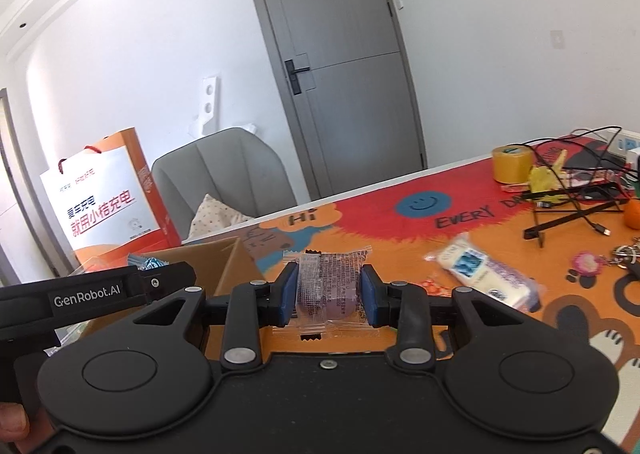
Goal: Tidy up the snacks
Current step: 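Carry both snacks over the cardboard box and open both tools to drop them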
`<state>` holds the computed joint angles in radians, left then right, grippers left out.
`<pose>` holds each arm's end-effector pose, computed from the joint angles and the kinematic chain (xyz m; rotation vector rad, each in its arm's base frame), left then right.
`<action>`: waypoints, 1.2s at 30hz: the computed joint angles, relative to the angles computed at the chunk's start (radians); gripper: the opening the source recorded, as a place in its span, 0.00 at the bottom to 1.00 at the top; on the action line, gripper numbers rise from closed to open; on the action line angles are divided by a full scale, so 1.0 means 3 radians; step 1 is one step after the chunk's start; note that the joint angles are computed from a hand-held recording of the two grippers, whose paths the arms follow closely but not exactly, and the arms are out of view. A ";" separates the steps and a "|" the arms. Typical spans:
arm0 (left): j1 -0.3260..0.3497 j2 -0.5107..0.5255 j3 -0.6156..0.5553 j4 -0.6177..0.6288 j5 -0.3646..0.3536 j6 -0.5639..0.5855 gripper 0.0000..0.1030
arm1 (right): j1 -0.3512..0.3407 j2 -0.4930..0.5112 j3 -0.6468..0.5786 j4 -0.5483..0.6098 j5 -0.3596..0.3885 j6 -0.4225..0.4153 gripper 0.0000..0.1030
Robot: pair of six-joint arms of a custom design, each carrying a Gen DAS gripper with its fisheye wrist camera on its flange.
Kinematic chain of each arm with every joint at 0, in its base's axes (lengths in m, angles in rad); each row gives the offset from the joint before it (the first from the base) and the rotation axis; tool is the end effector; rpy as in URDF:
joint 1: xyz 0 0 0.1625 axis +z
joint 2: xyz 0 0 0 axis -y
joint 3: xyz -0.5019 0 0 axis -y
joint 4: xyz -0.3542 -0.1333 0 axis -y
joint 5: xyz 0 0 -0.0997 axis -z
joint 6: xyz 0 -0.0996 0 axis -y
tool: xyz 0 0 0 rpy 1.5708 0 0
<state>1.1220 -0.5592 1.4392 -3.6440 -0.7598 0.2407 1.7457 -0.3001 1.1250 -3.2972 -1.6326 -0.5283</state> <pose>-0.1410 -0.7664 0.2232 0.1301 2.1289 -1.4744 0.2748 -0.8244 0.0672 0.8766 -2.5048 1.2498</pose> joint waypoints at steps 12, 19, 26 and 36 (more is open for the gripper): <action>0.0151 -0.0148 0.0004 0.0080 0.0113 -0.0169 0.34 | 0.0109 0.0216 -0.0365 0.0331 0.0039 -0.0025 0.33; 0.0189 -0.0243 0.0008 0.0176 0.0122 -0.0291 0.39 | 0.0175 0.0330 -0.0613 0.0555 0.0066 -0.0014 0.33; 0.0190 -0.0316 0.0026 0.0094 0.0196 -0.0281 0.49 | 0.0235 0.0454 -0.0878 0.0806 0.0104 -0.0022 0.33; 0.0225 -0.0420 0.0065 0.0016 0.0316 -0.0335 0.58 | 0.0322 0.0618 -0.1229 0.1216 0.0138 -0.0015 0.33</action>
<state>1.1894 -0.6854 1.4588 -3.6393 -0.6649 0.1402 1.8422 -0.1146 0.7564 -2.9323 -1.5911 -0.5328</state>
